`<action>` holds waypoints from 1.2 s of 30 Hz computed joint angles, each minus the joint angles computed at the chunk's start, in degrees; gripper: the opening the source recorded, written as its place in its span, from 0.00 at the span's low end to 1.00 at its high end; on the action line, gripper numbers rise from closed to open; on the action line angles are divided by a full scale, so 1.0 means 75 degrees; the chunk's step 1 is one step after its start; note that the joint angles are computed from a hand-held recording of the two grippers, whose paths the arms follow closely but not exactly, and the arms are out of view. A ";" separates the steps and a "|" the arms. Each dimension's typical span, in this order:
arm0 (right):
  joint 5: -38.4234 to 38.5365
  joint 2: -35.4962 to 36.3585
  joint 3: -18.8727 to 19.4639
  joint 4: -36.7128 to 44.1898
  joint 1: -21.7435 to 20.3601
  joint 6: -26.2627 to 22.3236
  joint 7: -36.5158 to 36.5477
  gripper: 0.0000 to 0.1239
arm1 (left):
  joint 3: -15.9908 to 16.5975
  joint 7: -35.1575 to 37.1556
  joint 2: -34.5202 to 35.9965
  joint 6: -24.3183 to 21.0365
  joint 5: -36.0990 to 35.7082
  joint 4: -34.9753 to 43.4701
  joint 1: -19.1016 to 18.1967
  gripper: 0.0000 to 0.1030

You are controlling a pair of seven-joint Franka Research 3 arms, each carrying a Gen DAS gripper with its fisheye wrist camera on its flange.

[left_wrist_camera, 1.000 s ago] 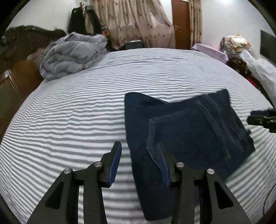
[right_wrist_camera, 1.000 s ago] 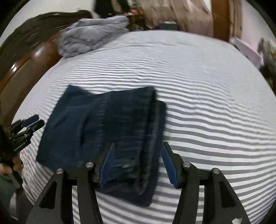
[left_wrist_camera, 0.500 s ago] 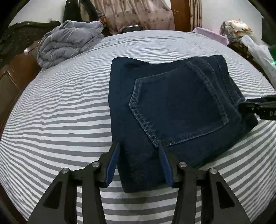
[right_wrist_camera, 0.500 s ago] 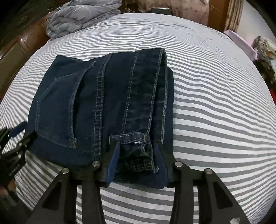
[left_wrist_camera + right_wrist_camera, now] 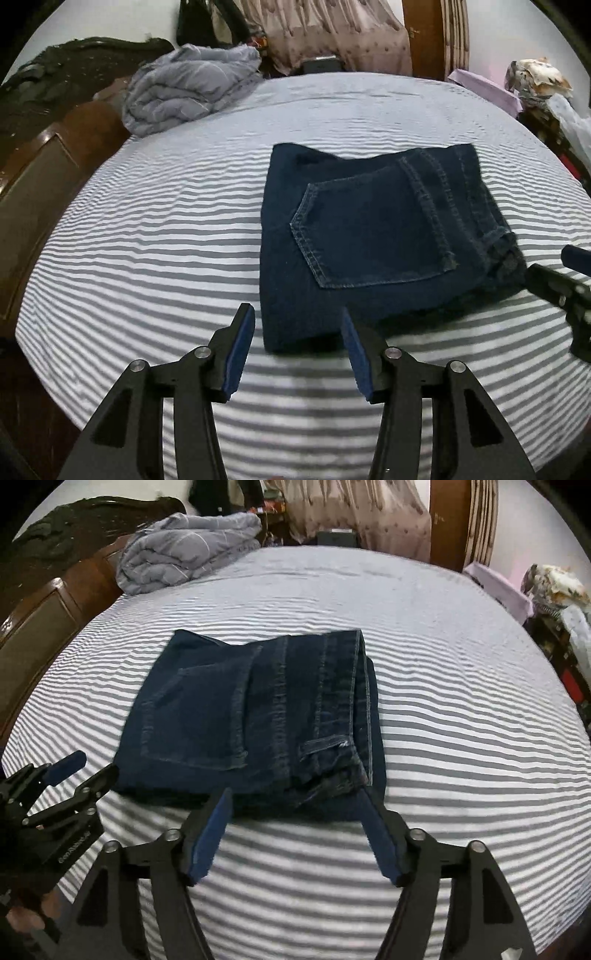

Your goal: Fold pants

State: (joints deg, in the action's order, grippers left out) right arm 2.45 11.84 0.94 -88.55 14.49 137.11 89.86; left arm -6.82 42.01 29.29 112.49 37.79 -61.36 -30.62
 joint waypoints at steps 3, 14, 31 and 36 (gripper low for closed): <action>-0.0315 -0.0521 -0.0012 -0.0611 0.0116 0.0350 0.0397 0.72 | -0.0013 -0.0312 -0.0344 -0.0149 0.0144 -0.0329 -0.0145 0.50; -0.1141 -0.1667 0.0285 -0.1876 0.0114 0.0751 0.1252 0.80 | -0.0473 -0.1459 -0.1622 -0.0235 0.0483 -0.1830 -0.0079 0.55; -0.1576 -0.2310 0.0573 -0.2420 -0.0020 0.0869 0.1658 0.82 | -0.1002 -0.2034 -0.2398 -0.0201 0.0517 -0.2716 0.0191 0.55; -0.1536 -0.2359 0.0607 -0.2469 -0.0042 0.0796 0.1683 0.82 | -0.1033 -0.2128 -0.2437 -0.0290 0.0594 -0.2744 0.0171 0.55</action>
